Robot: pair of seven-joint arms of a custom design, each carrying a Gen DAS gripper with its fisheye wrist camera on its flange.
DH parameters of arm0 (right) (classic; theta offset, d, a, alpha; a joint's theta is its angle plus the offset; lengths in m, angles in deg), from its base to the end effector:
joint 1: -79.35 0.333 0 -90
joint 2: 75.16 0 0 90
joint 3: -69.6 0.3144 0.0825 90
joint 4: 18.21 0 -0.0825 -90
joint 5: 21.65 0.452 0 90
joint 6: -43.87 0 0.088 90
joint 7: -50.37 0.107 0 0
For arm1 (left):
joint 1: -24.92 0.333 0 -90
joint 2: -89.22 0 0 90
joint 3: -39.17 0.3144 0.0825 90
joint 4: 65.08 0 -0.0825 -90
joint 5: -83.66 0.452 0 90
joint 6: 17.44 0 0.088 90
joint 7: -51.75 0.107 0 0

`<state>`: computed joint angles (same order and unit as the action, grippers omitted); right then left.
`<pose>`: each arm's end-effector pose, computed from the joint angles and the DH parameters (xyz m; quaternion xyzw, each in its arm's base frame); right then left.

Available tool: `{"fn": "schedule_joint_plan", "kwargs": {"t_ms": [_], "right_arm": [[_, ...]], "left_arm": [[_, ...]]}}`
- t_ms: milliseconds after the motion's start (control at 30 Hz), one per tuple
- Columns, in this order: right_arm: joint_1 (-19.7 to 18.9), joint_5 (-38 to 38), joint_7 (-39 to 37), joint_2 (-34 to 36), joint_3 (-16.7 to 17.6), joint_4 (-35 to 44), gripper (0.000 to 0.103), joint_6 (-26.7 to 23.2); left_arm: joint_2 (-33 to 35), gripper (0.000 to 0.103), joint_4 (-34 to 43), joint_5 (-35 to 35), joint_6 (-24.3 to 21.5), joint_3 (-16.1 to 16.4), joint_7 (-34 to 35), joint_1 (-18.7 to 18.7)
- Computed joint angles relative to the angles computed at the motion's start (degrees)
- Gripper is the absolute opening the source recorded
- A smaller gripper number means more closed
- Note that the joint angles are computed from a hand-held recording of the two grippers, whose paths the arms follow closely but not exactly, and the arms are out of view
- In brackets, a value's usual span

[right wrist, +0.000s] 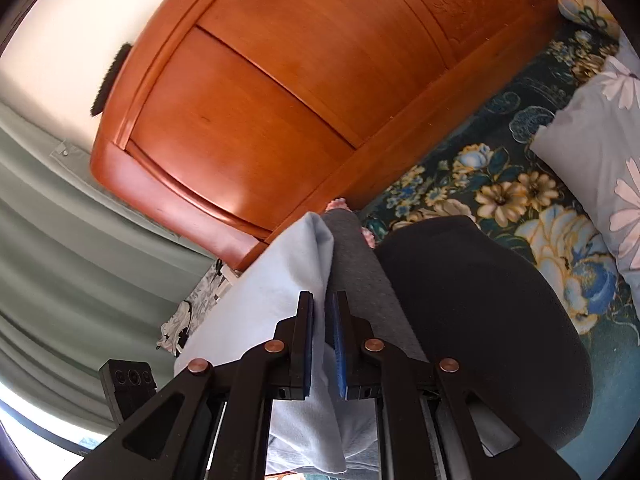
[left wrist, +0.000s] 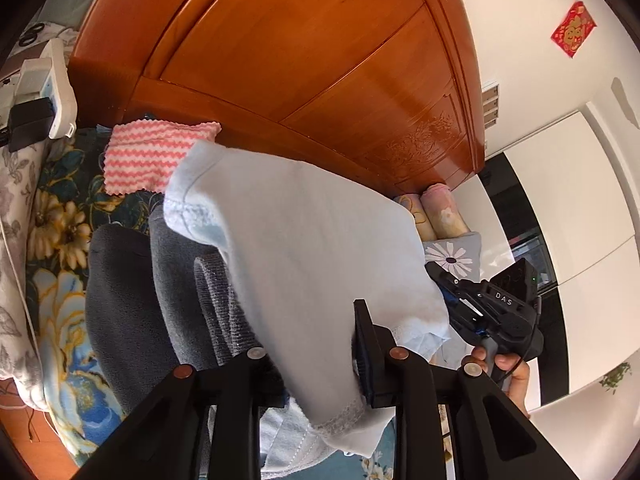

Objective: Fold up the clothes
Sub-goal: 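Carry the folded shirt with both tools and lower it onto the dark clothes stack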

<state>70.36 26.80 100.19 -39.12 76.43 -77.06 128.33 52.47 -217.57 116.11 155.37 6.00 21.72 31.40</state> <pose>0.7820 0.0269 0.5080 -0.8012 0.3953 0.2486 0.3742 0.4050 -0.2484 0.4584 -0.8451 0.2358 -0.4688 0.1020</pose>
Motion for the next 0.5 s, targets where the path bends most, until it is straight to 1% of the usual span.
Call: {"fn": "schedule_joint_plan", "kwargs": {"t_ms": [67,133,167,233,300,333,400,467,500], "right_arm": [[-0.12,0.24,0.21,-0.27,-0.17,-0.90,0.010,1.00],[0.02,0.25,-1.32,-2.88,-0.47,-3.74,0.010,3.76],[0.19,0.29,-2.39,-4.54,-0.71,-5.43,0.010,5.47],[0.32,0.92,-5.36,-7.89,-1.03,-8.69,0.010,7.89],[0.49,1.51,-9.61,-10.83,-1.29,-11.51,0.010,8.33],[0.79,1.39,-11.86,-12.41,-1.56,-13.16,0.010,8.39],[1.86,0.25,-15.35,-15.14,-2.39,-16.23,0.010,8.03],[3.52,-1.46,-17.24,-17.08,-3.22,-18.92,0.010,8.59],[4.31,-2.27,-18.09,-18.07,-3.60,-20.40,0.010,9.26]], "left_arm": [[1.76,0.028,1.85,0.08,-3.54,2.04,3.60,-2.51],[3.03,0.029,4.09,-1.76,-10.02,6.42,9.15,-8.25],[3.00,0.032,4.50,-2.40,-11.74,7.62,10.31,-9.89],[2.01,0.043,4.45,-3.32,-13.98,8.59,10.12,-11.60],[1.02,0.069,4.19,-5.31,-17.50,9.55,9.12,-13.33],[-0.02,0.072,3.29,-6.03,-17.79,10.08,8.19,-13.97],[-2.17,0.073,1.50,-7.61,-18.39,10.98,6.44,-15.10],[-4.42,0.073,-0.26,-9.30,-19.08,11.70,4.81,-16.08],[-6.06,0.073,-0.56,-9.09,-21.20,11.00,4.39,-16.03]]}}
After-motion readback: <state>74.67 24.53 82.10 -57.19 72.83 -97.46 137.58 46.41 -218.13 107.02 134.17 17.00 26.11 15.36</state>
